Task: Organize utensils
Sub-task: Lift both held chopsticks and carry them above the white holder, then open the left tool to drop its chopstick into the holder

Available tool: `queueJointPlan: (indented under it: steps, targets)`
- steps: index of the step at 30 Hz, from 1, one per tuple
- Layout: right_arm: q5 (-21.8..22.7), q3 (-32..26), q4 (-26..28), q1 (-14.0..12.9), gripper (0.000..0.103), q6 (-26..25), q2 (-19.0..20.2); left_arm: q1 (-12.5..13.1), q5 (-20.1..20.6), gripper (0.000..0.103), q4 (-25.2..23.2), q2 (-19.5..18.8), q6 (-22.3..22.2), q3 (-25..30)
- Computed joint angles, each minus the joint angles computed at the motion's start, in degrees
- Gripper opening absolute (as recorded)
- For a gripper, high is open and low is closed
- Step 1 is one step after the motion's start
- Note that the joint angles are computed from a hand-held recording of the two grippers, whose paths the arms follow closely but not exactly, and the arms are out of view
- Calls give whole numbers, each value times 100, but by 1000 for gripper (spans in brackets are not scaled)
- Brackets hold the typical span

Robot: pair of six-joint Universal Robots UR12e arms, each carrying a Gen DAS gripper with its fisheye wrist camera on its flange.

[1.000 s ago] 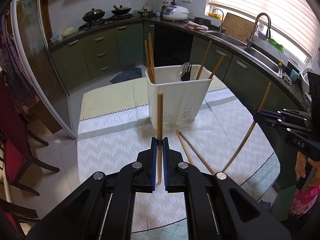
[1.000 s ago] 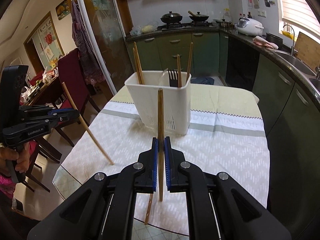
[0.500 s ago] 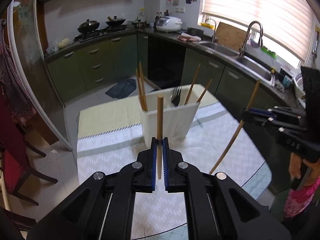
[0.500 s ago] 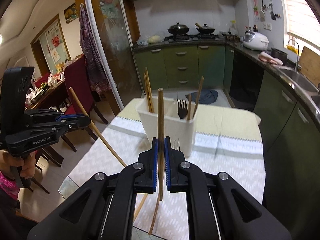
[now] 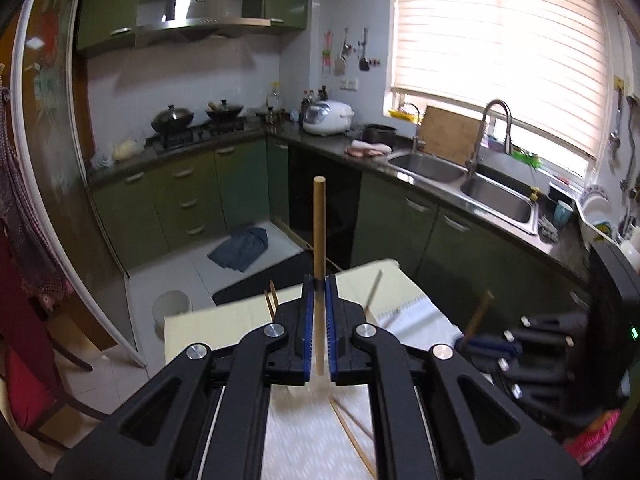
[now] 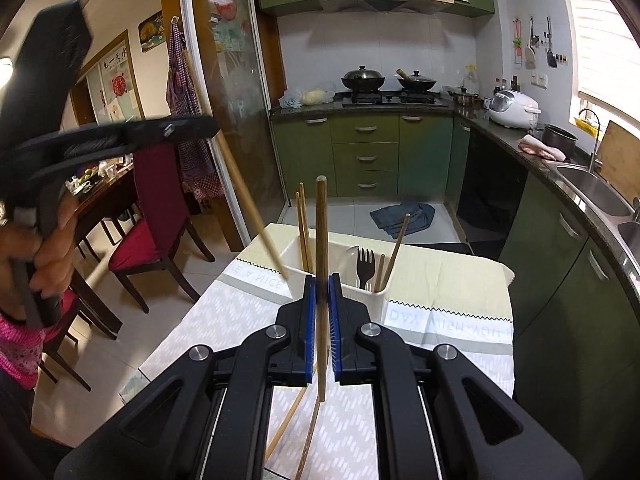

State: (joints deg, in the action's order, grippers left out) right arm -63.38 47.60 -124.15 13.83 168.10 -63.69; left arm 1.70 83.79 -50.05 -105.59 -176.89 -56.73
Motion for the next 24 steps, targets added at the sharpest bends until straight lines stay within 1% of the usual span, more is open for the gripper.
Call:
queueJointPlan:
  steps: [4, 7, 12, 13, 15, 17, 19, 20, 21, 24]
  targets:
    - [-4, -30, 32, -29, 7, 1, 29, 44, -3, 6, 68, -238, -223, 244]
    - [-27, -42, 27, -41, 7, 27, 32, 57, 48, 6, 81, -375, -251, 328]
    - [27, -195, 33, -45, 7, 134, 104, 36, 156, 7, -464, -561, -171, 426]
    - [54, -250, 63, -46, 7, 149, 132, 45, 167, 8, -521, -556, -155, 389]
    - [98, -345, 105, -46, 7, 185, 182, 42, 196, 21, -607, -564, -92, 331]
    - [107, -510, 132, -33, 7, 244, 265, 49, 232, 22, -575, -530, -63, 231]
    - [149, -714, 104, -28, 7, 340, 370, 72, 170, 22, -557, -488, -80, 160]
    - [164, -828, 88, -25, 7, 383, 426, 85, 147, 23, -531, -454, -101, 117]
    - [189, -951, 57, -25, 7, 456, 489, 96, 131, 26, -502, -415, -116, 68]
    - [210, -1402, -130, -23, 7, 749, 727, 108, 124, 29, -336, -244, -43, -160]
